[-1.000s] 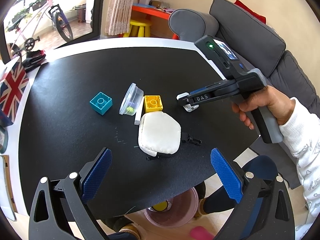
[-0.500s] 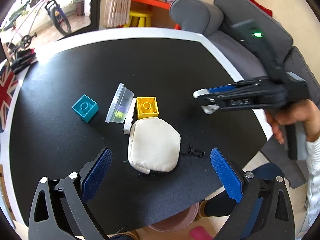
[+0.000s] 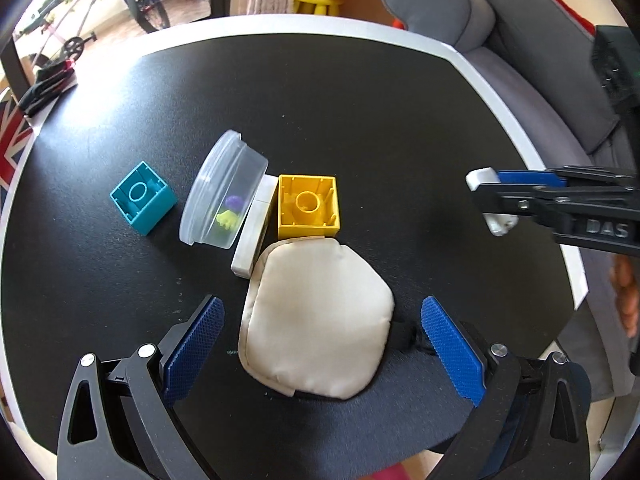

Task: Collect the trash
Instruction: 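Grasp the beige pouch with the left gripper while the right holds the white box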

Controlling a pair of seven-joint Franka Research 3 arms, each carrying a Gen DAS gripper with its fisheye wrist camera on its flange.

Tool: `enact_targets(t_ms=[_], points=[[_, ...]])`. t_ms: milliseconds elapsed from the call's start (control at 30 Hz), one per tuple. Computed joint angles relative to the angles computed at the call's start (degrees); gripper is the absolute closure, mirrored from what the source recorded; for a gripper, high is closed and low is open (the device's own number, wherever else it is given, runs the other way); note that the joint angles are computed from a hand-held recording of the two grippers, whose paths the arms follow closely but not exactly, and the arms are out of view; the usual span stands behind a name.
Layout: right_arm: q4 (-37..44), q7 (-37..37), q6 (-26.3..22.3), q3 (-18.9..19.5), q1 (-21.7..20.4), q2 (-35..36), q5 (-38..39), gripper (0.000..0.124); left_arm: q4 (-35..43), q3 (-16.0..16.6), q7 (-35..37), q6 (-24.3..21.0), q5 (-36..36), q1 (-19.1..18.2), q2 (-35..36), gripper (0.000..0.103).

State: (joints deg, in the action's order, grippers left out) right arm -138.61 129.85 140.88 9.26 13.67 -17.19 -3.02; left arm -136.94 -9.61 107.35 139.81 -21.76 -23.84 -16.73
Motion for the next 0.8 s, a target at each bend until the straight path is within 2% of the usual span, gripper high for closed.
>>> enact_targets(t_ms=[167,267,367,533,800], points=[[-0.4,0.2,0.5,0.0,0.0,-0.2,0.0,0.083,-1.1,-1.9,-3.2,3.5,4.0,0.2,0.6,0.008],[-0.6,0.0,0.8,0.1,0.0,-0.4,0.1,0.083,-1.5,-1.8,-4.0,4.2,5.4,-0.2,0.4,0.008],[-0.8,0.0,1.1,0.1,0.1,-0.6,0.1,0.083,-2.4,-1.9,-4.9,5.2,7.3,-0.3,-0.4,0.022],[-1.1,-0.3,1.4,0.1,0.1,-0.8,0.3,0.083,-2.1,0.1,-2.2,3.9,5.5,-1.3,-0.9,0.028],[-2.2,0.5,2.4,1.2,0.3,-2.6,-0.5,0.083,-5.2,2.9,4.1,2.3,0.0,-2.5,-6.1,0.03]])
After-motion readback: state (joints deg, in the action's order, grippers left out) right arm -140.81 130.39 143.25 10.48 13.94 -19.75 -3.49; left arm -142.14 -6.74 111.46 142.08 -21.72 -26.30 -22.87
